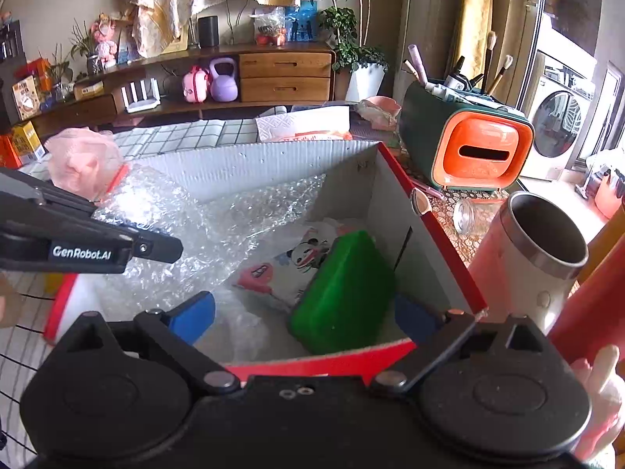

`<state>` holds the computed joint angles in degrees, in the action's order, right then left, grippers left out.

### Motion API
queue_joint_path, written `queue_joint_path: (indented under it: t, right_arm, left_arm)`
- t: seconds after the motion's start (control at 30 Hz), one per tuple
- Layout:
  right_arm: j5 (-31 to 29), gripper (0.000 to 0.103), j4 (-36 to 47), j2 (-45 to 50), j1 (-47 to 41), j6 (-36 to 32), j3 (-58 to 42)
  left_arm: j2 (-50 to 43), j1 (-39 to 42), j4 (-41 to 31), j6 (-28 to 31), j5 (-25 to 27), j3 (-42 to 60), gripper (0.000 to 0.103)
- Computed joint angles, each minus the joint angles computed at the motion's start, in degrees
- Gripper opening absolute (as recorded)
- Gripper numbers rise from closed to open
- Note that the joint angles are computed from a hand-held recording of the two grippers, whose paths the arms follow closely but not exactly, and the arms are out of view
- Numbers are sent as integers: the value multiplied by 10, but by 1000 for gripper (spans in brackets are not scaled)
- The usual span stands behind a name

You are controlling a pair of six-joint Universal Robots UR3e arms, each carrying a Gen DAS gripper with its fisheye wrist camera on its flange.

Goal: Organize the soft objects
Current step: 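Lower the bubble wrap with the left tool while the right tool lowers the sponge, then release both, then move both open tools back over the items on the table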

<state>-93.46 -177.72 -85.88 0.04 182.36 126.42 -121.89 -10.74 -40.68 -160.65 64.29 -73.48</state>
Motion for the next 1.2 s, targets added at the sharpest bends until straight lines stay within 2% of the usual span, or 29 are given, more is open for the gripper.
queue_joint_path:
  t: [0.03,0.07,0.1,0.37,0.67,0.77,0.93,1.1,1.2]
  right_arm:
    - [1,99,0,-6,1,4,4]
    - [3,99,1,-13,1,7,8]
    - [4,99,2,-20,4,11,12]
    - [9,100,16,-68,16,36,36]
    - [-8,103,20,-104,67,75,38]
    - [-8,103,21,-107,88,84,29]
    - [-20,103,16,-93,130,97,2]
    - [-33,103,27,-66,170,110,-44]
    - [-40,103,42,-39,193,115,-83]
  left_arm:
    - [4,3,3,-2,-4,-6,37]
    - [8,5,4,-3,-8,-10,60]
    - [13,8,9,-5,-13,-17,71]
    - [64,33,21,-4,-35,-71,74]
    - [179,96,79,6,-61,-204,76]
    - [229,131,79,22,-91,-252,82]
    - [314,201,59,62,-142,-325,85]
    - [377,275,26,101,-186,-376,97]
    - [405,311,21,111,-194,-404,102]
